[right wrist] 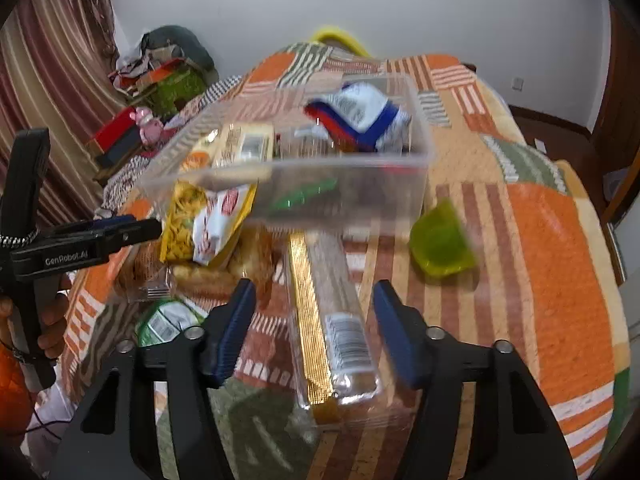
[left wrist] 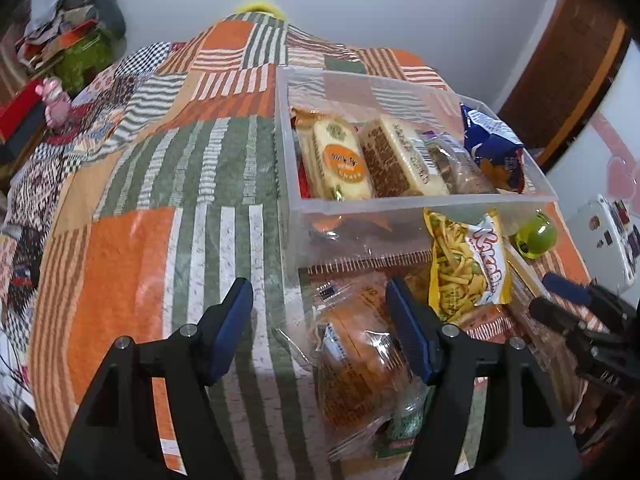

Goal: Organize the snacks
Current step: 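Grasp the wrapped pastry with the left tool while the right tool grasps the long biscuit roll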

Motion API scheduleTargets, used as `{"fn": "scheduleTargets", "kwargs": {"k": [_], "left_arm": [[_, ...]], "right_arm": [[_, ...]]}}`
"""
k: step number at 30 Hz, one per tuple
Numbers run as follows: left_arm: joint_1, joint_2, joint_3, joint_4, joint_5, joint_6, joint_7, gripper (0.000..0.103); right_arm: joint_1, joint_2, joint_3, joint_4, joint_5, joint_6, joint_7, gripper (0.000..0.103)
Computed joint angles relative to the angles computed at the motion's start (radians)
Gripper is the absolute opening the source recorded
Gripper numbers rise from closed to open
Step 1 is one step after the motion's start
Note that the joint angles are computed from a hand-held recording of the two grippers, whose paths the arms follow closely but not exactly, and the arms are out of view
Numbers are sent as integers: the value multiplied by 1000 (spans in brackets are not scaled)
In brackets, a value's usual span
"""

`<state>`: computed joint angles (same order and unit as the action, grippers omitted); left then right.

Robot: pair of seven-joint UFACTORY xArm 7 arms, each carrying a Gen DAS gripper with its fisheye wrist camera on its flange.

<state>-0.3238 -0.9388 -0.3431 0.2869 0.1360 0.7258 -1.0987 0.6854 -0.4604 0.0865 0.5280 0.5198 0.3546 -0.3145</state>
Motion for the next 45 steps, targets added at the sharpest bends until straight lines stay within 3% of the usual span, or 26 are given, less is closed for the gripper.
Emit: {"fn": "scheduleTargets", "kwargs": {"k": [6,10,18,26,31,36,40,45], "left_arm": [[-27,-52,2,-42,-19,-13,-37,71],[-54,-102,-8,-46,-18,55,-21,72],[-89,-207,22,-70,-82,108,-33,72],[-63,-93,-34,-4,-61,75,-43,73],[-68,-99,-30,-31,-73,40,-102,73],[-85,-115,-41,-10,-51,57,-103,72],[-84,-49,-44,19,-39,65,-74,73],[-91,-9,-24,-20,-59,-19,-87,73]], "right_arm": [[-14,42,10,17,-14,20,15,45],[7,58,-10,26,45,50,-29,38],[2,-11,7,-9,75,104,-69,37],[-5,29,10,19,121,111,-95,38],[8,47,10,13,163,73,-126,37],[-11,34,60,-11,101,17,-71,35],[10,28,52,-24,73,-13,-29,34],[42,16,18,-35,75,-19,-21,34]]}}
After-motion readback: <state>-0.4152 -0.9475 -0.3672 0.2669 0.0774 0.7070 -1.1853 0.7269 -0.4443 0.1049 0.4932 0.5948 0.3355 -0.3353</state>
